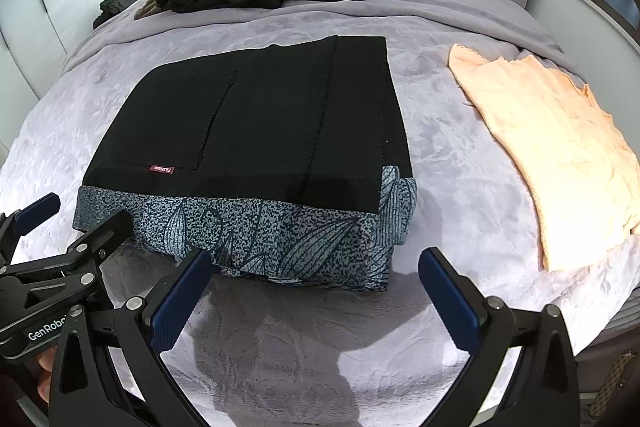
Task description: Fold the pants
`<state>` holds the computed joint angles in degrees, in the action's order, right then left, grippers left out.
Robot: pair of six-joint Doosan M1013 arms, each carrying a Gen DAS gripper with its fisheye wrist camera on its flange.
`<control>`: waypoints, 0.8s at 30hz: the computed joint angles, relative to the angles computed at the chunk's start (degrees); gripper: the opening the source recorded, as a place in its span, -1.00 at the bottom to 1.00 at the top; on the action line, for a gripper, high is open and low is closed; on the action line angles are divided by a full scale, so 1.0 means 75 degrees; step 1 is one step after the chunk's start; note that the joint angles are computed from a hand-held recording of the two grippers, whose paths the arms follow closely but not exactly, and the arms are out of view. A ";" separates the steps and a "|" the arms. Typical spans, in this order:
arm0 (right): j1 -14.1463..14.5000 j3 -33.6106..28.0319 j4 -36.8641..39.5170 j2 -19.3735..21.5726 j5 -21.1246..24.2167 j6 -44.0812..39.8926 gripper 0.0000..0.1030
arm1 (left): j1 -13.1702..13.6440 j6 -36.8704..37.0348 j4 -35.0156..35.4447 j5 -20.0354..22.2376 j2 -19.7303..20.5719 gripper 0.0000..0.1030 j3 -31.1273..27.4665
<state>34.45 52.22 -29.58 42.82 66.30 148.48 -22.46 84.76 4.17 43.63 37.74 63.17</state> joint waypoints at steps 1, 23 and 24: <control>0.0000 -0.0003 0.0000 0.0001 -0.0003 -0.0004 1.00 | -0.0001 -0.0013 0.0003 -0.0008 -0.0002 0.98 0.0004; 0.0030 -0.0016 -0.0034 0.0012 0.0022 -0.0020 1.00 | 0.0005 -0.0087 -0.0040 0.0042 0.0000 0.98 0.0010; 0.0031 -0.0026 -0.0031 0.0018 0.0026 -0.0032 1.00 | 0.0006 -0.0097 -0.0040 0.0043 0.0000 0.98 0.0010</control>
